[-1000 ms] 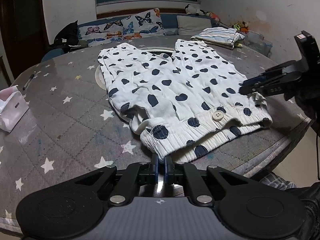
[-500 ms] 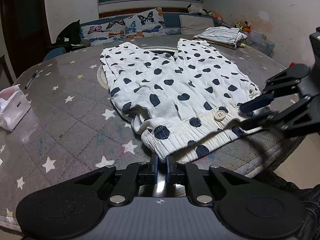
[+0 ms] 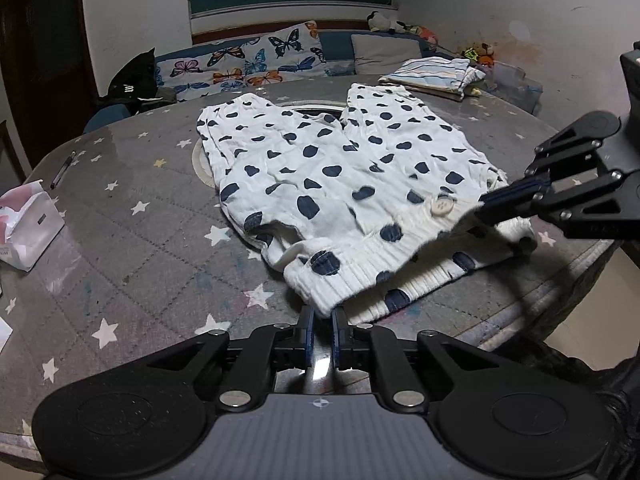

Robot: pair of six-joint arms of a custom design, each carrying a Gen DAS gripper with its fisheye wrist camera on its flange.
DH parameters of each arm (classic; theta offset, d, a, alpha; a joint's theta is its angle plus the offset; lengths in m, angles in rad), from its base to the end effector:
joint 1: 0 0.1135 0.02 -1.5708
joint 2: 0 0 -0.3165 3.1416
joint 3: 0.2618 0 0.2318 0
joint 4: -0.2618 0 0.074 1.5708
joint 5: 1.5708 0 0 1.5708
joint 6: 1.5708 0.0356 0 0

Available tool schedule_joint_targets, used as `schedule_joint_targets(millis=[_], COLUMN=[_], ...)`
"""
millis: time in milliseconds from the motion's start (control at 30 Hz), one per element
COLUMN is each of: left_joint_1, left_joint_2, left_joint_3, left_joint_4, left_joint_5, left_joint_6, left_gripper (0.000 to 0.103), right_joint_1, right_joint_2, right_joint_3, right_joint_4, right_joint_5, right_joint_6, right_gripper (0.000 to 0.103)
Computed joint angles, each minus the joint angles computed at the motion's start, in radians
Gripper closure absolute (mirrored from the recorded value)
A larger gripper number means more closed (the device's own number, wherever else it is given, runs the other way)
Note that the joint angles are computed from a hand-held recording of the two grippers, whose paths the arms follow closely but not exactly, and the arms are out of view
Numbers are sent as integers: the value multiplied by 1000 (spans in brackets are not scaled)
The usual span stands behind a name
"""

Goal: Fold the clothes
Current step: 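Straighten the waistband with both grippers, smoothing the trousers flat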

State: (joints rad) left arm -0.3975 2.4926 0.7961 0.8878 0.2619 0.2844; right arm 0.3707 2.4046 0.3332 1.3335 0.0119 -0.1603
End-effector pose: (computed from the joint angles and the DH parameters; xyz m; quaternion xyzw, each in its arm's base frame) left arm 0.3454 -0.1550 -0.0033 0.3535 0.8511 -0.1419 0.3613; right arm 0.2617 0.1013 0.0273 -0.2376 0.8831 0.0371 0.4028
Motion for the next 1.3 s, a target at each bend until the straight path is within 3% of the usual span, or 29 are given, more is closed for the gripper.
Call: schedule_joint_targets(millis=[300,433,633,867,1000,1300], left_joint_1=[41,78,35,-46,-51,-46], left_joint_2=[-44,-81,-24,90,107,107], left_joint_3=[-15,17,206,373,372,331], left_joint_4=[-74,-83,-157,-252,-258,-225], left_joint_5=[65,73,65,40,37,40], left_joint_6=[67,16,-93,-44,-26,-8], left_gripper=[100,99,99,98,97,97], right_joint_1=[9,0,3,-47,-95,-168], right_joint_2=[53,33,44,-12,-46,20], right_joint_3=[49,38,60,42,14,64], right_joint_4=[-67,-77,-105,-129,-83,-156], right_joint_5=[-16,-24,-28,-102,-133,-22], right_joint_6=[-24,-40,-35,16,58,144], right_gripper=[100,100,100,98,90,85])
